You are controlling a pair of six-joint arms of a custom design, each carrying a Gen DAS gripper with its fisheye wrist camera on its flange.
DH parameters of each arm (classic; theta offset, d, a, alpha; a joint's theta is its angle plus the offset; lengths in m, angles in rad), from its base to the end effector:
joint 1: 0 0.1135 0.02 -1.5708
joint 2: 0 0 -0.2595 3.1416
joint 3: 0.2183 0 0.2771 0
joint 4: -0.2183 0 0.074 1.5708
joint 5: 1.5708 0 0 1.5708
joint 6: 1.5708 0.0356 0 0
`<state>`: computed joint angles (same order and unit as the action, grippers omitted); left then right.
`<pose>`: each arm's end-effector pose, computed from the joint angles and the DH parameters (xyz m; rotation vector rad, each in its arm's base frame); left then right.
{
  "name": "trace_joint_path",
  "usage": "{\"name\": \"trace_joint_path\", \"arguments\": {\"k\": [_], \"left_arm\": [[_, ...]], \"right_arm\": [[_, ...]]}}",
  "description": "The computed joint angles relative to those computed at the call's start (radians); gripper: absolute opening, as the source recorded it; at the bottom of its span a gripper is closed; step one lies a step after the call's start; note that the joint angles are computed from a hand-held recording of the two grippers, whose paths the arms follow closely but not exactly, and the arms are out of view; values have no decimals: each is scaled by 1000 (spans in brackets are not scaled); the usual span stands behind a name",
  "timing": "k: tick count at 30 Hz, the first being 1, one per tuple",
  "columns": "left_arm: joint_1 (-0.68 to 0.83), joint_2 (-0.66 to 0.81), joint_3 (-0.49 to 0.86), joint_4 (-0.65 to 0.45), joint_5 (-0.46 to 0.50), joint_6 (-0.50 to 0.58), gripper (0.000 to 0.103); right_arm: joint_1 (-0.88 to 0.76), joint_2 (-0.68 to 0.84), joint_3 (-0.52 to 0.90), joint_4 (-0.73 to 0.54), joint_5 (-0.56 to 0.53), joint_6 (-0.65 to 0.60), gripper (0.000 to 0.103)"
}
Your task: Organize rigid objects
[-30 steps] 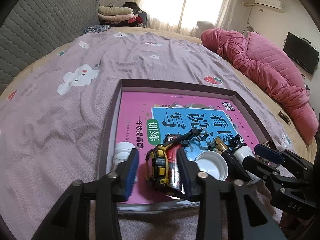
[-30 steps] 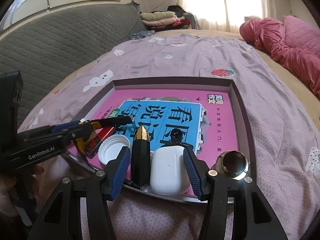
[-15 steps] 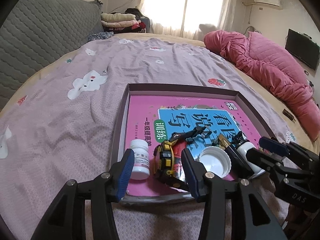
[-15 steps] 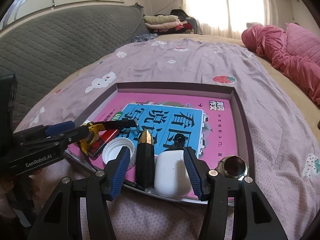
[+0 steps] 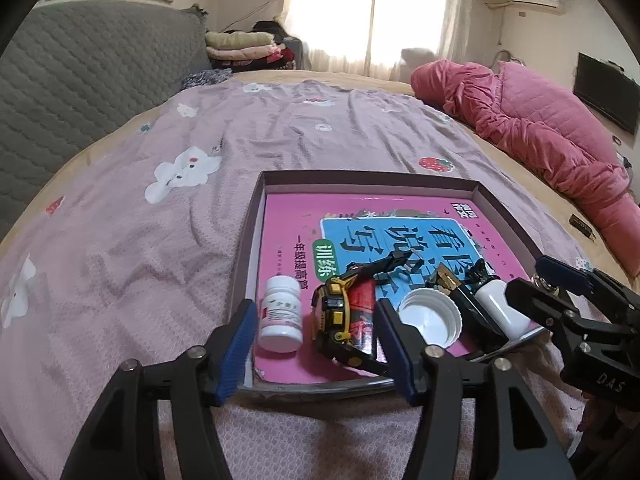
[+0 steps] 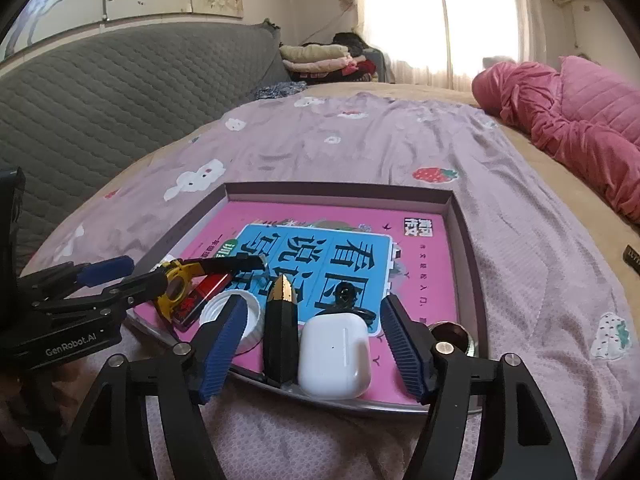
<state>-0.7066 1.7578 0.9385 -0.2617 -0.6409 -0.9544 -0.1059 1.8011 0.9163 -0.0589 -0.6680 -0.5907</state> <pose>0.2762 -0.2078 0.1213 -0.4839 2.3082 0.0925 0.3572 -0.0158 0.1123 -0.8013 2.1654 0.4944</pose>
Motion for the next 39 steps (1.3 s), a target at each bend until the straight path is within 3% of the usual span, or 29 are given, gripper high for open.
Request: {"name": "trace_joint_path", "arguments": {"k": [15,39], "left_arm": [[-40,0,45,-164,-23,-130,68],[-175,4,131,-347,-84,-248,68]], "right_arm": [[-65,-119,-114,85,-25,-9,74],[-155,-286,-215,-9,-77,-44,75]]}}
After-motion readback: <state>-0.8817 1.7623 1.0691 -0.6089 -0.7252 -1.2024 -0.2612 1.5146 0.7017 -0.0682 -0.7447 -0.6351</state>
